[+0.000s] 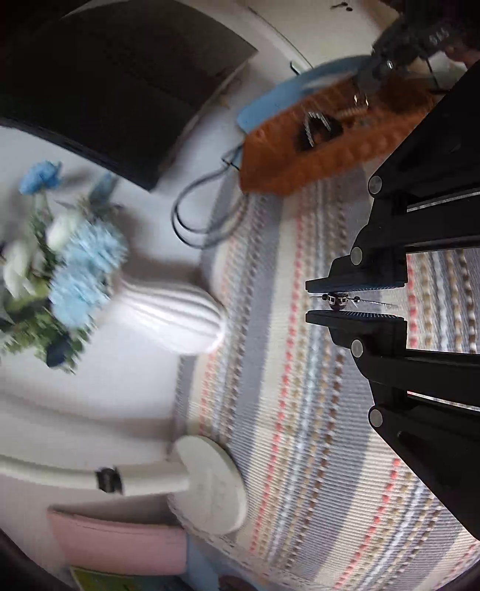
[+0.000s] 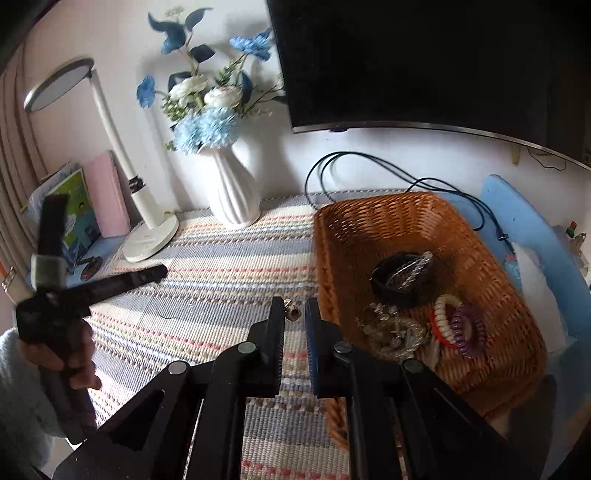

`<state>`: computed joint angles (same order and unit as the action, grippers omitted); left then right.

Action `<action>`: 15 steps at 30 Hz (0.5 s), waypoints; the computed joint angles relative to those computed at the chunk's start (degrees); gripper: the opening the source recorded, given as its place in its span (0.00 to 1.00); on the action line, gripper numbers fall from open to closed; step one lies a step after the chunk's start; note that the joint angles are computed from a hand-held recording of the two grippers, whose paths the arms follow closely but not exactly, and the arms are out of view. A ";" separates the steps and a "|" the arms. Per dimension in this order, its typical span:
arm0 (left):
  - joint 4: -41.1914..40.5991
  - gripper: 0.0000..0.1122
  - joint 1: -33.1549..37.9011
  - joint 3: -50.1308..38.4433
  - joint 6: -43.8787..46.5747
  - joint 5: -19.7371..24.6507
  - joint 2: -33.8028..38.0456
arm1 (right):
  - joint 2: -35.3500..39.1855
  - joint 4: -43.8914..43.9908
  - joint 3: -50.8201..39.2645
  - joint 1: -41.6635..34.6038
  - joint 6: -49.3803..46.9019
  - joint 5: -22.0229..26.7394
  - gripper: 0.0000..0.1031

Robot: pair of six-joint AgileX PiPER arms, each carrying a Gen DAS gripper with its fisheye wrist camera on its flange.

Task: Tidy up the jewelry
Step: 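Carry both earrings into the wicker basket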

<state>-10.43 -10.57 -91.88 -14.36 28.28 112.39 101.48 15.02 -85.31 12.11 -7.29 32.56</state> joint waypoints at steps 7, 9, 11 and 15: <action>-8.35 0.08 -2.03 -8.32 7.13 0.87 1.56 | -1.91 -3.10 1.04 -4.47 4.19 -1.03 0.12; -11.60 0.08 -2.37 -10.95 9.44 2.22 2.11 | -2.52 -4.01 1.63 -6.14 5.39 -1.18 0.12; -11.22 0.08 -3.32 -14.30 9.63 3.61 3.27 | -2.90 -6.01 2.03 -7.67 7.53 -1.52 0.12; -13.05 0.08 -4.88 -23.14 12.34 7.31 7.49 | -2.51 -6.89 1.47 -10.41 9.04 -1.56 0.12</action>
<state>-23.48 -15.46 -115.02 -2.02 35.59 119.88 98.96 8.13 -83.84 1.70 1.74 30.99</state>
